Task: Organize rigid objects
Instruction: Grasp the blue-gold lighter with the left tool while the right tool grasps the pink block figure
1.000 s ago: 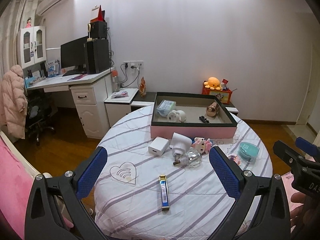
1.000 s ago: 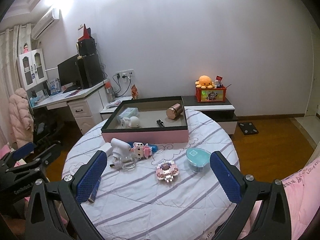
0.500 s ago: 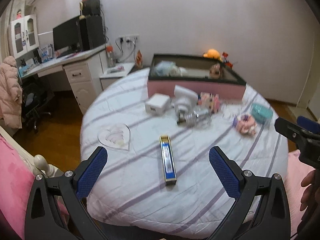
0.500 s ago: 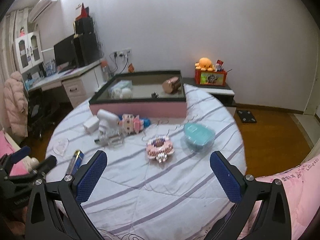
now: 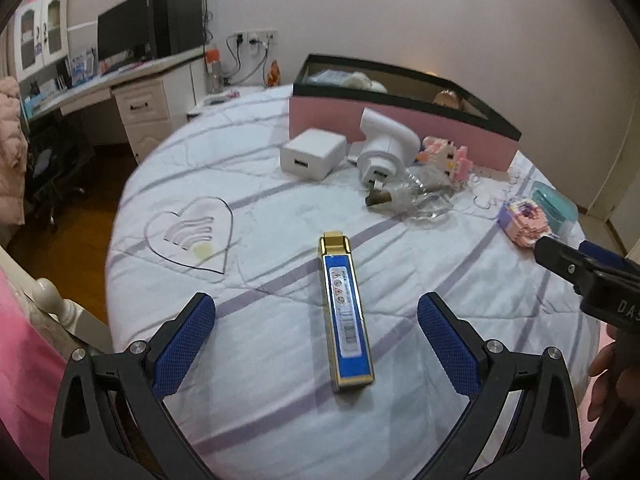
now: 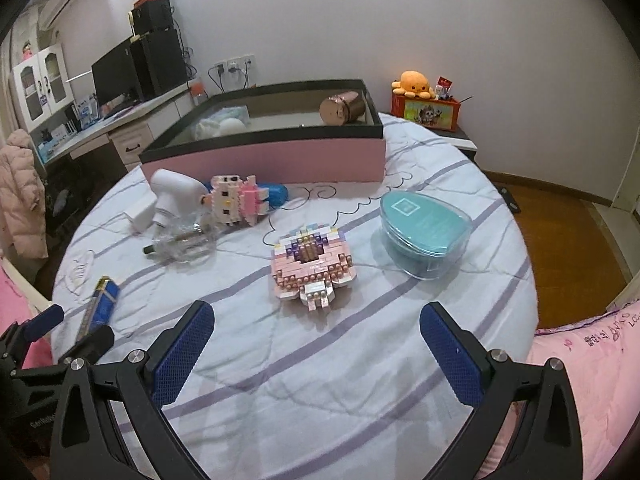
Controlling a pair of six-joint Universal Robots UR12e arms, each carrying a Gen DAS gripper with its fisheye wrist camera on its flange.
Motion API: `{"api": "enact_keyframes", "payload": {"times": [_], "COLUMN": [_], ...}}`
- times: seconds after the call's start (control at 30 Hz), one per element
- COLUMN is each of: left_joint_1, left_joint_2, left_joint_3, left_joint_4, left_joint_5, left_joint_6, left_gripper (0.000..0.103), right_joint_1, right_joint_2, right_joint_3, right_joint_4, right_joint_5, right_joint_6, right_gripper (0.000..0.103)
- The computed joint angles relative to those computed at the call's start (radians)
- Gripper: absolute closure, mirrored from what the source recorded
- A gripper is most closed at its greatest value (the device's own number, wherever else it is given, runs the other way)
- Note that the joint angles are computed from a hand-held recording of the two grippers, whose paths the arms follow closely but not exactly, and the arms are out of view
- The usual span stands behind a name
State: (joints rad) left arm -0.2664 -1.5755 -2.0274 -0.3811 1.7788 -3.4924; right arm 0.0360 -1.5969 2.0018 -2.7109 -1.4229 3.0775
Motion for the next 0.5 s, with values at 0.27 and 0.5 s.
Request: {"api": "enact_keyframes", "payload": {"times": [0.27,0.5], "left_joint_1": [0.009,0.037], "left_joint_2": [-0.012,-0.004], "left_joint_3": [0.012,0.012], "left_joint_4": [0.001,0.006], "left_joint_5": [-0.002,-0.072], "left_joint_6": [0.024,0.041], "left_gripper": [0.04,0.084], "right_joint_1": [0.007,0.021], "right_joint_2": [0.058,0.074], "right_joint_3": [-0.04,-0.059], "right_joint_4": [0.03,0.026], "right_joint_5": [0.004,-0.022], "right_joint_6": [0.014,-0.021], "right_gripper": [0.0,0.048]}}
